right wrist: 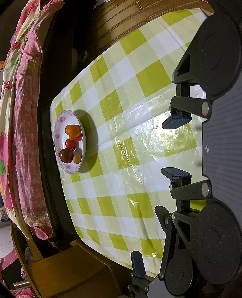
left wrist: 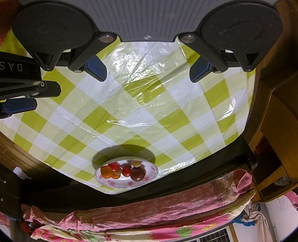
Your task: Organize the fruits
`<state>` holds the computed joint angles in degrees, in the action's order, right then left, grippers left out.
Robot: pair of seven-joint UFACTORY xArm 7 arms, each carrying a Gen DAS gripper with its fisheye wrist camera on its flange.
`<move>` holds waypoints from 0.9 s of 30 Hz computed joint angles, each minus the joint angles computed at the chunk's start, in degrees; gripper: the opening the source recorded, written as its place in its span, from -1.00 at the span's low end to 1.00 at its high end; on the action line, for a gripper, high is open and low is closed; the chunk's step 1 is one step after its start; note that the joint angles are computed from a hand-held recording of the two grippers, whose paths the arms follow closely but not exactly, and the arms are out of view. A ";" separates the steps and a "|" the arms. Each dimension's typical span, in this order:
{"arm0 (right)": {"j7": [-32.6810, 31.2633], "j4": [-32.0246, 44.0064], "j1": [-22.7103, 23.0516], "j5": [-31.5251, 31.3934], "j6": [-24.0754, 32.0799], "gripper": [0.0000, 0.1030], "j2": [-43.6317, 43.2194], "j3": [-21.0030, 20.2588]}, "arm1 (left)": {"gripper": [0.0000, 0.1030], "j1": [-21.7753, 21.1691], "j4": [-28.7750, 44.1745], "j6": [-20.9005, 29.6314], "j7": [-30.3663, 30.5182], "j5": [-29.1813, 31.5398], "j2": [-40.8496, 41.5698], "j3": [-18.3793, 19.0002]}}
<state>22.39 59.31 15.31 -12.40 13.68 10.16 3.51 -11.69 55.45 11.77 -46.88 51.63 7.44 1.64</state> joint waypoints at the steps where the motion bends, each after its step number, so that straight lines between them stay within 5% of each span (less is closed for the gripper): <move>1: 0.04 -0.08 0.04 -0.01 -0.02 -0.15 -0.06 0.00 | 0.97 -0.02 0.07 0.03 0.01 -0.04 0.05 -0.02; 27: -0.96 -0.02 -0.04 1.06 0.05 -0.15 0.24 0.31 | 0.96 -0.07 0.03 0.19 -0.43 0.61 0.03 -0.01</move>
<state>21.43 59.28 15.27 -11.34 13.72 10.40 3.81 -11.76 55.48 11.96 -47.31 52.24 7.47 1.63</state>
